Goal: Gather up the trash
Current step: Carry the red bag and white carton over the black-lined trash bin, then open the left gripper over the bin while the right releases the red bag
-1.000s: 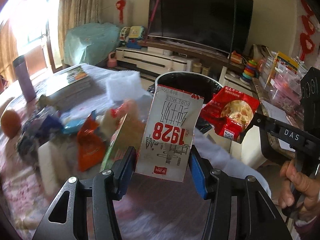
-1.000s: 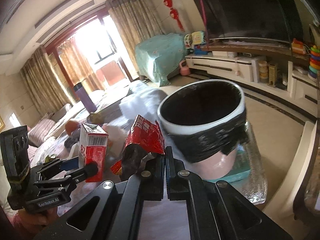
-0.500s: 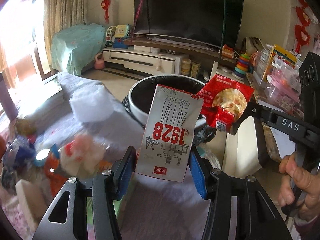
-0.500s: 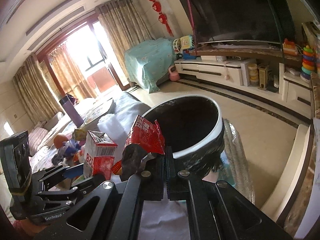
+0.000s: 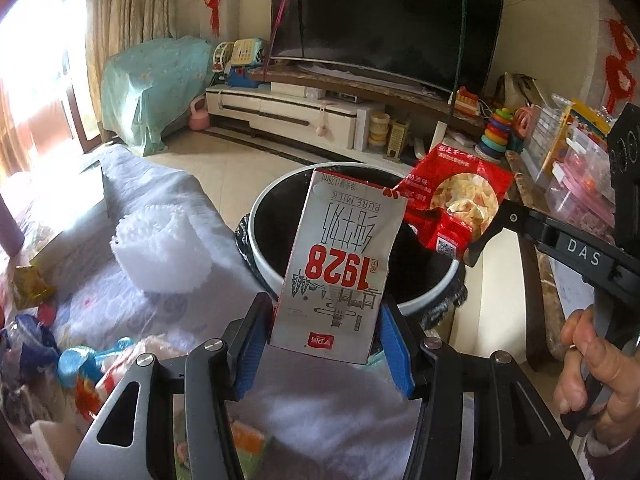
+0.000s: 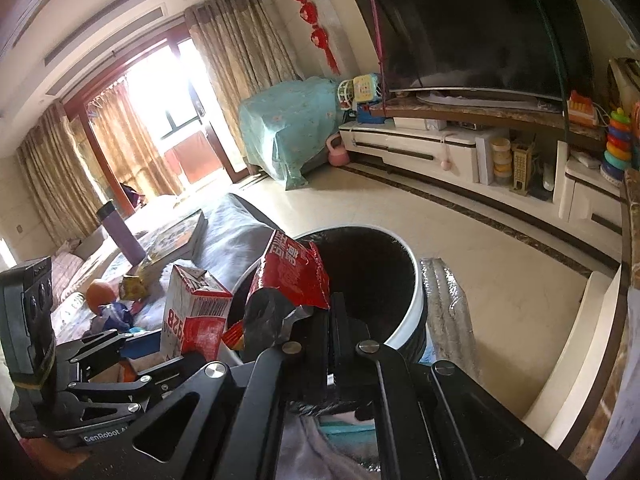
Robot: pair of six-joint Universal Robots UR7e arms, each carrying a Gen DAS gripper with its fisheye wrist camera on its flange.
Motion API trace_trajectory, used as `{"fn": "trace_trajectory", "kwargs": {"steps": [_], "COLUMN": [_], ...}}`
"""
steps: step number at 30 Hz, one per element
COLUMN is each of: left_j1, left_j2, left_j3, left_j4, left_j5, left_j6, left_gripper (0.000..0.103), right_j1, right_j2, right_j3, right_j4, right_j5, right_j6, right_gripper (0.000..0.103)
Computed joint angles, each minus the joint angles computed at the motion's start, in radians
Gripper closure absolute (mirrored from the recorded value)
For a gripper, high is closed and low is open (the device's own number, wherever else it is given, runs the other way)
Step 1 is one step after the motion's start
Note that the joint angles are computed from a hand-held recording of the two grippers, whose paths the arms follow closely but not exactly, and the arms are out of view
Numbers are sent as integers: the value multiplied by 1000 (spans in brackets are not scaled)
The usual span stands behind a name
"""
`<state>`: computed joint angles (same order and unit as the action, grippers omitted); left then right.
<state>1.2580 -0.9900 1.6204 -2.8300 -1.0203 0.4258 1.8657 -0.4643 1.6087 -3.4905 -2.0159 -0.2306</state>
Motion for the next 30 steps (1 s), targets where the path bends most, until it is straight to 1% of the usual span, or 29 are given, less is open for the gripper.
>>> {"fn": "trace_trajectory", "kwargs": {"steps": [4, 13, 19, 24, 27, 30], "left_j1": [7, 7, 11, 14, 18, 19], "left_j2": [34, 100, 129, 150, 163, 170], "left_j3": [-60, -154, -198, -232, -262, -282], "left_j4": [45, 77, 99, 122, 158, 183], "left_j5": [-3, 7, 3, 2, 2, 7], "left_j6": [-23, -17, -20, -29, -49, -64], "left_gripper": [52, 52, 51, 51, 50, 47], "right_j1": [-11, -25, -26, -25, -25, -26], "right_j2": [3, 8, 18, 29, 36, 41], "right_j3": [-14, -43, -78, -104, -126, -141], "right_j4": [22, 60, 94, 123, 149, 176], "right_j5": [-2, -12, -23, -35, -49, -65], "right_j6": [2, 4, -13, -26, -35, -33], "right_gripper": [102, 102, 101, 98, 97, 92]}}
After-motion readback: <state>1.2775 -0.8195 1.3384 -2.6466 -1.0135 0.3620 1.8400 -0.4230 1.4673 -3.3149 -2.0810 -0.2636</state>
